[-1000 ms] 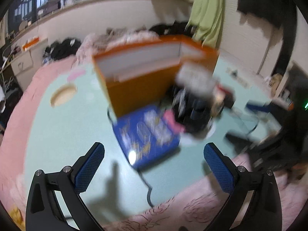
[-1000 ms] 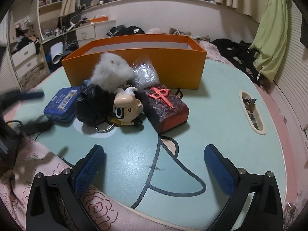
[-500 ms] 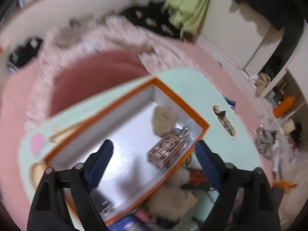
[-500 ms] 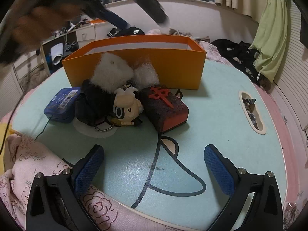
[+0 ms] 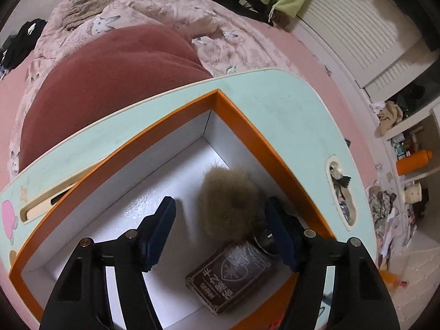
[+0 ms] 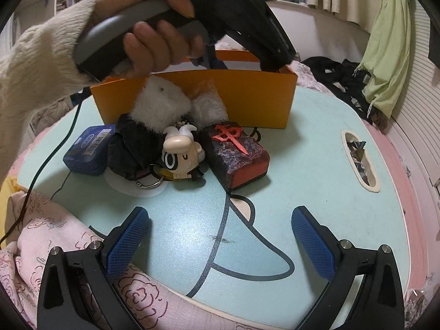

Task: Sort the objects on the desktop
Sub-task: 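Reach into the box and grasp the tan fluffy ball with the left gripper, lift it, then carry the tan fluffy ball out and set it on the table with the left gripper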

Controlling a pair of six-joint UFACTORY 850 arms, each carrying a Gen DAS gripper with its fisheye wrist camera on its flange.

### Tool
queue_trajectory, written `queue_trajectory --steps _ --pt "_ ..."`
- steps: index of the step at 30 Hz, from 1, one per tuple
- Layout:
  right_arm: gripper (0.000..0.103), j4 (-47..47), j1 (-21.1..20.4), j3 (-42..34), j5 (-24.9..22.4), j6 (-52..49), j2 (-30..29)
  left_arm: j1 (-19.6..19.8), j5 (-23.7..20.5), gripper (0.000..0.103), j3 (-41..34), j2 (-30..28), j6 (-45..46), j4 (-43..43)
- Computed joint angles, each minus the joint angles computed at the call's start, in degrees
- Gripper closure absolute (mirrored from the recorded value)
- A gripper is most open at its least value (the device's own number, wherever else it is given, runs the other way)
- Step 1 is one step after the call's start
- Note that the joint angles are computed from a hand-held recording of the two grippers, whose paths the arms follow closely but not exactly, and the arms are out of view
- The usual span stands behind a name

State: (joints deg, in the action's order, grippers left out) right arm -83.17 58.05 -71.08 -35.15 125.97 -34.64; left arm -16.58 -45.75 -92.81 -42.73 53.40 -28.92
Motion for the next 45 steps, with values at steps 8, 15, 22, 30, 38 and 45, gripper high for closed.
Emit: queue_trajectory --steps 8,15,22,30,38,45 --pt "0.000 0.01 0.09 -0.05 0.01 0.16 -0.02 -0.44 7.05 0.068 1.48 0.82 0.16 4.35" --pt "0.000 -0.11 0.10 0.09 0.02 0.33 0.08 3.13 5.63 0.068 4.52 4.09 12.47 -8.26" --pt "0.000 -0.20 0.12 0.23 0.01 0.51 0.17 9.61 -2.22 0.068 15.19 14.69 33.21 -23.97" --pt "0.000 -0.04 0.23 0.17 -0.11 0.44 0.20 13.50 1.67 0.068 23.96 17.61 40.56 -24.67" --pt "0.000 -0.10 0.32 0.31 -0.16 0.64 0.36 18.94 -2.06 0.068 30.25 21.34 48.98 -31.63" --pt "0.000 -0.08 0.40 0.35 -0.22 0.72 0.42 22.13 -6.56 0.068 34.20 22.91 52.57 -30.13"
